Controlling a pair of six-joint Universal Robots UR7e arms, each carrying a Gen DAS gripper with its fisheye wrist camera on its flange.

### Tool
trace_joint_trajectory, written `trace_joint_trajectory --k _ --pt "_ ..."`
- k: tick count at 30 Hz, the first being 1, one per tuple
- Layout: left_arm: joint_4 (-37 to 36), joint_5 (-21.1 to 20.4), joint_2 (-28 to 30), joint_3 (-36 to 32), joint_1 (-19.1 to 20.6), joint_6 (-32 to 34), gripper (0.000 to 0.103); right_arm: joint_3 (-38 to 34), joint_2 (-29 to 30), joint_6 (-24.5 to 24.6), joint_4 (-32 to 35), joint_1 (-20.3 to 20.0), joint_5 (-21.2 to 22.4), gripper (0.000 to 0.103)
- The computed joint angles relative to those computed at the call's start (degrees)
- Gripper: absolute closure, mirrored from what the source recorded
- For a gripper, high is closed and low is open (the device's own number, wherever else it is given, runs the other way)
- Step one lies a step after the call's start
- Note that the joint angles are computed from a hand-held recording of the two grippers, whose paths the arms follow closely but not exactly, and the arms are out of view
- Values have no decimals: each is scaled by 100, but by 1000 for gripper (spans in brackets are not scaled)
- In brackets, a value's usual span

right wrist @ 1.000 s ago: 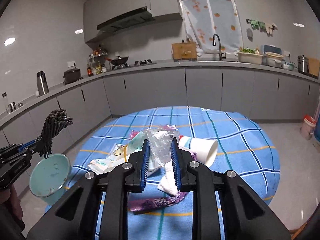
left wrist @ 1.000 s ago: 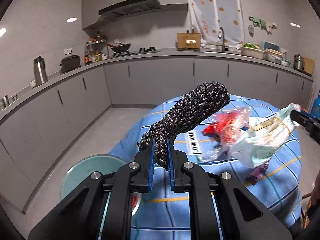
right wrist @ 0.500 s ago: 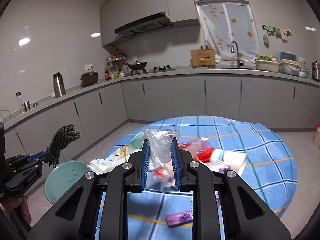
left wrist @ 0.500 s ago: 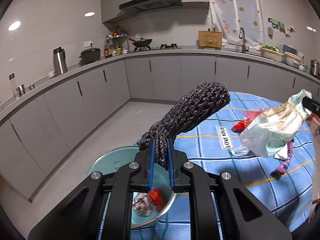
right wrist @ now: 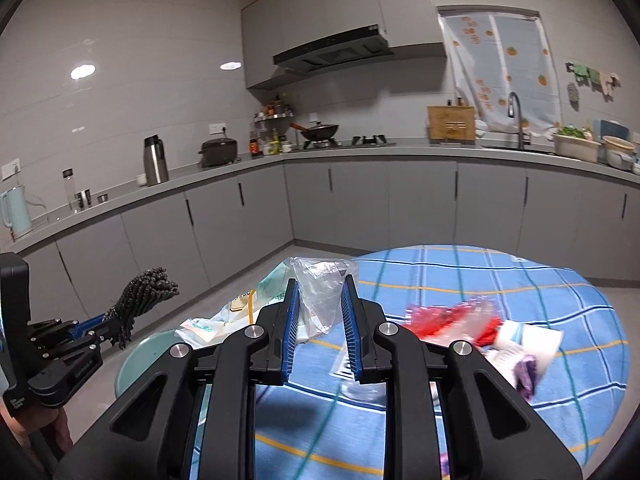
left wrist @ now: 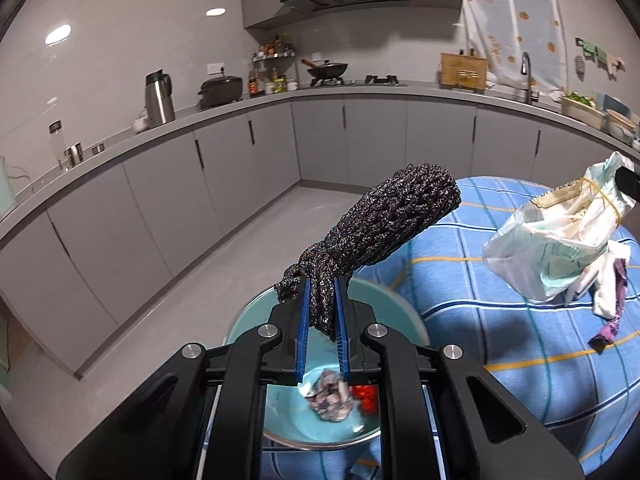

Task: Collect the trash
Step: 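Move both tools over the teal bucket and drop the scrubber and bag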

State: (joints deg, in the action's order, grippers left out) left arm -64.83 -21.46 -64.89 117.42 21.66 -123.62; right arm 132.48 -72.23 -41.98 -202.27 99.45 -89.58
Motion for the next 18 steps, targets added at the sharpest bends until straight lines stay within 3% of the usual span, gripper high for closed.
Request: trace_joint_trajectory --k 8,18 --pt "345 -232 -220 134 121 -391 91 -147 454 -44 -57 278 -27 81" --pt "122 -332 -405 348 303 -345 91 -359 998 -91 -42 528 -146 81"
